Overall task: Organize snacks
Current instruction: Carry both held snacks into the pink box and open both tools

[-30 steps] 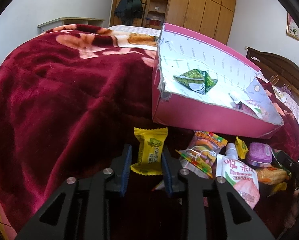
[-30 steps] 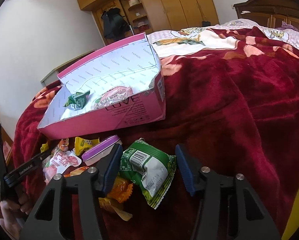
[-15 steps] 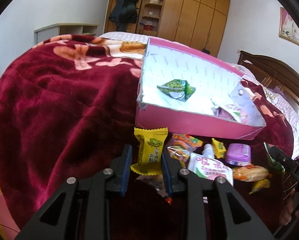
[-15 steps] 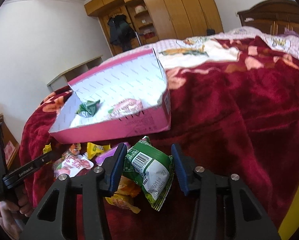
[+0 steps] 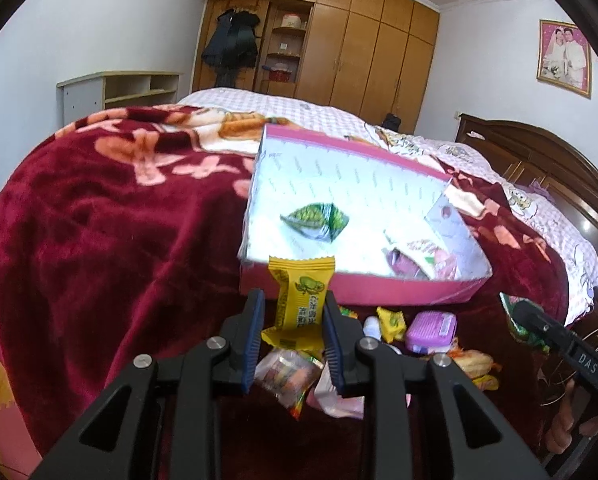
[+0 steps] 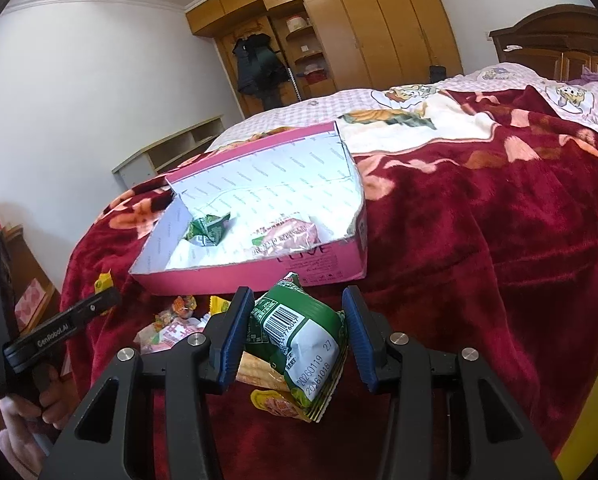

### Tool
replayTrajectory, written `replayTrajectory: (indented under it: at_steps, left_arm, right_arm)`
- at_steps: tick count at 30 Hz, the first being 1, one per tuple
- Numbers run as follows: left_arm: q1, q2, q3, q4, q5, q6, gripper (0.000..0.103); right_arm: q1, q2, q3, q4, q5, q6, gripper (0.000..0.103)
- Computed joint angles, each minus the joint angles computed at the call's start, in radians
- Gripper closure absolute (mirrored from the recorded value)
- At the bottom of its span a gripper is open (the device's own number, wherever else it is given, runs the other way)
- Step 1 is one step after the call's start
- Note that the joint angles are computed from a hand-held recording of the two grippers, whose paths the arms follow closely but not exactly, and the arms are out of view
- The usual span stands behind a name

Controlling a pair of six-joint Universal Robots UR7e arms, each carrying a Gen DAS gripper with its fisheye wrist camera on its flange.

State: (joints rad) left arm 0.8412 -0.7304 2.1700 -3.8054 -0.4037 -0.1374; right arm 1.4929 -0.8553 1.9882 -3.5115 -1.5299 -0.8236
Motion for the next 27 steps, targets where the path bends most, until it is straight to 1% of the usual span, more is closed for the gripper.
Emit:
replayTrajectory:
  at_steps: [4,13,19,25,27]
  left_arm:
    - [0.004,0.002,-0.028,-0.011,-0.005,0.047,0.074]
    - [0.031,-0.003,-0.097,-0.007,-0.073,0.155,0.074]
    - [0.068,0.0,-0.168,0.048,-0.127,0.203,0.074]
    - [0.099,0.023,-0.232,0.105,-0.161,0.229,0.074]
    - [0.11,0.03,-0.248,0.126,-0.165,0.221,0.074]
  right_arm:
    - [0.016,-0.006,-0.019,0.038,-0.004,0.009,0.056]
    - [0.062,0.01,-0.066,0.054,-0.024,-0.005,0.056]
    - [0.106,0.038,-0.118,0.065,-0.051,-0.047,0.056]
    - [0.135,0.075,-0.188,0.101,-0.064,-0.057,0.056]
    - [0.141,0.089,-0.21,0.107,-0.069,-0.061,0.056]
